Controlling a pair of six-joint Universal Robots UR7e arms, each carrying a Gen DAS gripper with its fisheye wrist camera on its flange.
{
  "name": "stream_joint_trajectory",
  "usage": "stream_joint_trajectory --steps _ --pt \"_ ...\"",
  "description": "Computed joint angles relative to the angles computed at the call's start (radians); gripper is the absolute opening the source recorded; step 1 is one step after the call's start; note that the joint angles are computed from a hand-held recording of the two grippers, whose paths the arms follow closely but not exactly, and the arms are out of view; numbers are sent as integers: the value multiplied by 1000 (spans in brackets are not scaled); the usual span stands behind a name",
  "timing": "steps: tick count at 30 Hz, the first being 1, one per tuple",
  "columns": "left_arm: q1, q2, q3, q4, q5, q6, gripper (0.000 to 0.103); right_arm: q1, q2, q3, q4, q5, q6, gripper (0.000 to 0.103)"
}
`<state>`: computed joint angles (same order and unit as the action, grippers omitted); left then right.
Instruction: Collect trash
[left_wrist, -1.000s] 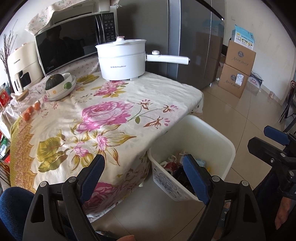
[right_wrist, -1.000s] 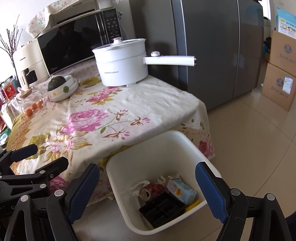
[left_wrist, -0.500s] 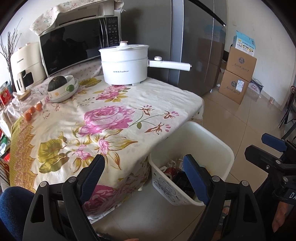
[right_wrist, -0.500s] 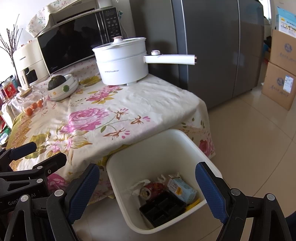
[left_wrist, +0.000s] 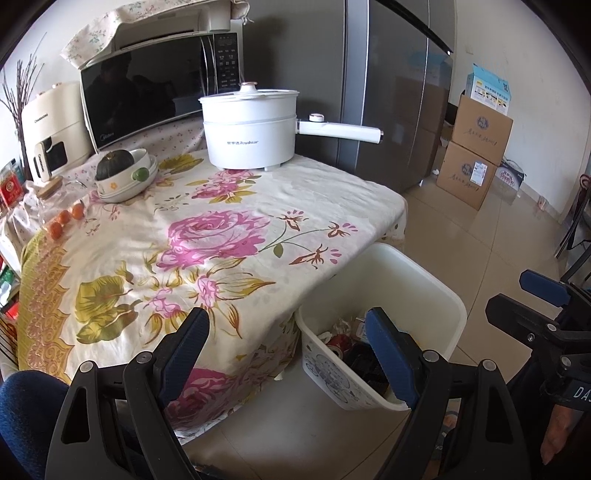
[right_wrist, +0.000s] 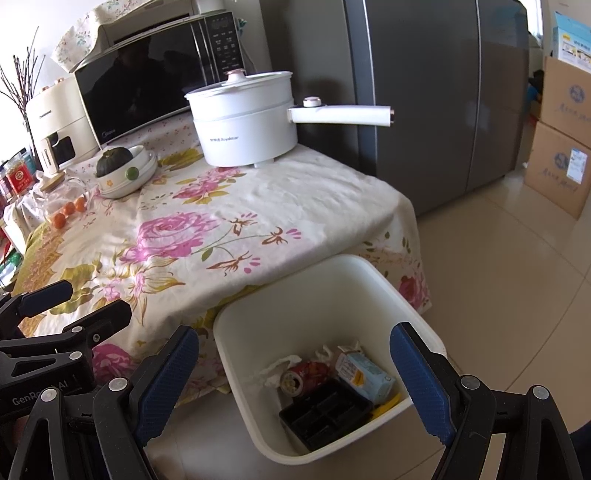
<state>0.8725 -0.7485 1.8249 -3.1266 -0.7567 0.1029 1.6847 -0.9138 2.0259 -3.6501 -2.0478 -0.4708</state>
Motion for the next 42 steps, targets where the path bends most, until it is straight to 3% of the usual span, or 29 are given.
stream_joint_trajectory --steps 42 --pt "0 2 1 2 -10 2 88 1 5 1 25 6 16 88"
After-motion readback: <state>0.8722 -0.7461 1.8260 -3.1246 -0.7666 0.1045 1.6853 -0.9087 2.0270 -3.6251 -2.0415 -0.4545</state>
